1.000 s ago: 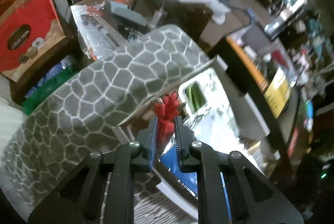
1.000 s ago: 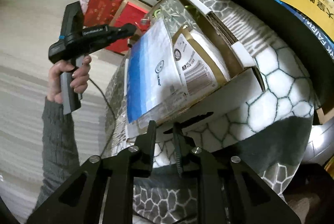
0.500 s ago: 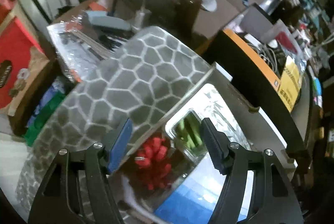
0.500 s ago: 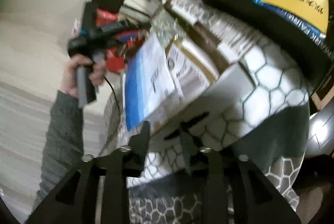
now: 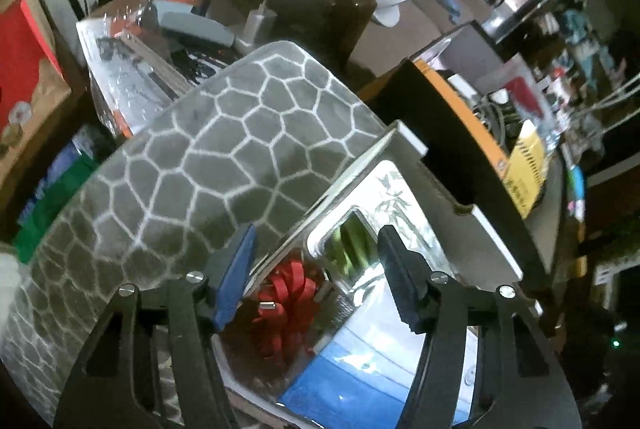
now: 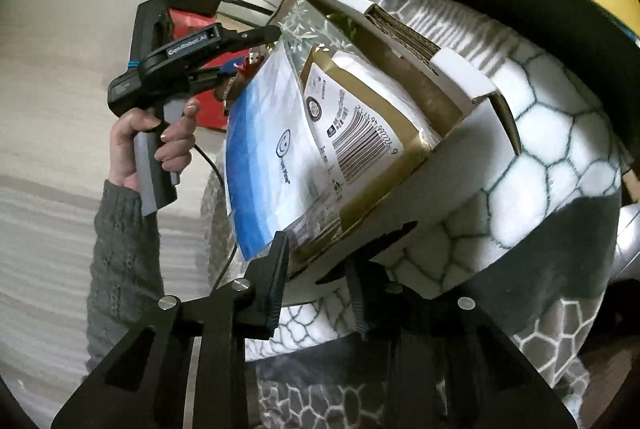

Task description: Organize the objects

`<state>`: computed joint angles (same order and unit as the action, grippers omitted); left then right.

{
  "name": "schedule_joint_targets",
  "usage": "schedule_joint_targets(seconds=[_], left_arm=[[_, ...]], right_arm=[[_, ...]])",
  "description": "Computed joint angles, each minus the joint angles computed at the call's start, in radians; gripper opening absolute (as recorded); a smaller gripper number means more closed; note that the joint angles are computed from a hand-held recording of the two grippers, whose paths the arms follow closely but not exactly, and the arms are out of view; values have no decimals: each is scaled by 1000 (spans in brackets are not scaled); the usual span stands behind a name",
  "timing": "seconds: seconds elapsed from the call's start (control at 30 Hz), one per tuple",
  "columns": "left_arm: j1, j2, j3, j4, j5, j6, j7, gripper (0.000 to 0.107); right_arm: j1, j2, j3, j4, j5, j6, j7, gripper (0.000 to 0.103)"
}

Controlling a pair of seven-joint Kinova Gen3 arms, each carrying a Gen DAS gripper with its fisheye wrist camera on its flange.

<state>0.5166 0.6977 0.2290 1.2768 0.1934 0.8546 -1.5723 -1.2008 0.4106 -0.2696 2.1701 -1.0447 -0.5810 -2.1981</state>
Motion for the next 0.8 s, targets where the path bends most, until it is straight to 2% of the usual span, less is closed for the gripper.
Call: schedule_joint_targets(seconds=[0.1, 0.2, 0.27, 0.33, 0.4, 0.47, 0.63, 0.7, 0.77, 0.8], left_arm=[[-6, -48, -49, 86, 106, -44, -49, 56], [-72, -126, -35, 225, 228, -129, -104, 51], [-149, -181, 6, 318, 310, -179, -135, 50], [-213, -243, 30, 410, 391, -221, -179, 48], [-238, -308, 19, 503, 472, -275, -232, 48], [-294, -368, 38, 596, 554, -325, -288, 48], [-525, -525, 162, 814, 757, -413, -401, 48], [-602, -585, 201, 886, 838, -430, -469, 48], [-606, -642, 179, 957, 920, -456, -540, 48], [-581, -665, 142, 988, 960, -467, -575, 48]], right_arm=[[34, -26, -26, 1, -60, -3, 103, 30], [-21, -86, 80, 0, -111, 69, 225, 30], [-41, -120, 156, -9, -139, 142, 306, 30], [-16, -134, 181, -27, -161, 201, 388, 29], [61, -135, 155, -54, -155, 253, 469, 29], [154, -126, 120, -91, -113, 322, 534, 29], [384, -60, 1, -232, 89, 500, 654, 29], [426, -21, -22, -293, 155, 549, 709, 29], [428, 22, -6, -364, 236, 593, 717, 28], [444, 48, -23, -395, 277, 603, 724, 28]])
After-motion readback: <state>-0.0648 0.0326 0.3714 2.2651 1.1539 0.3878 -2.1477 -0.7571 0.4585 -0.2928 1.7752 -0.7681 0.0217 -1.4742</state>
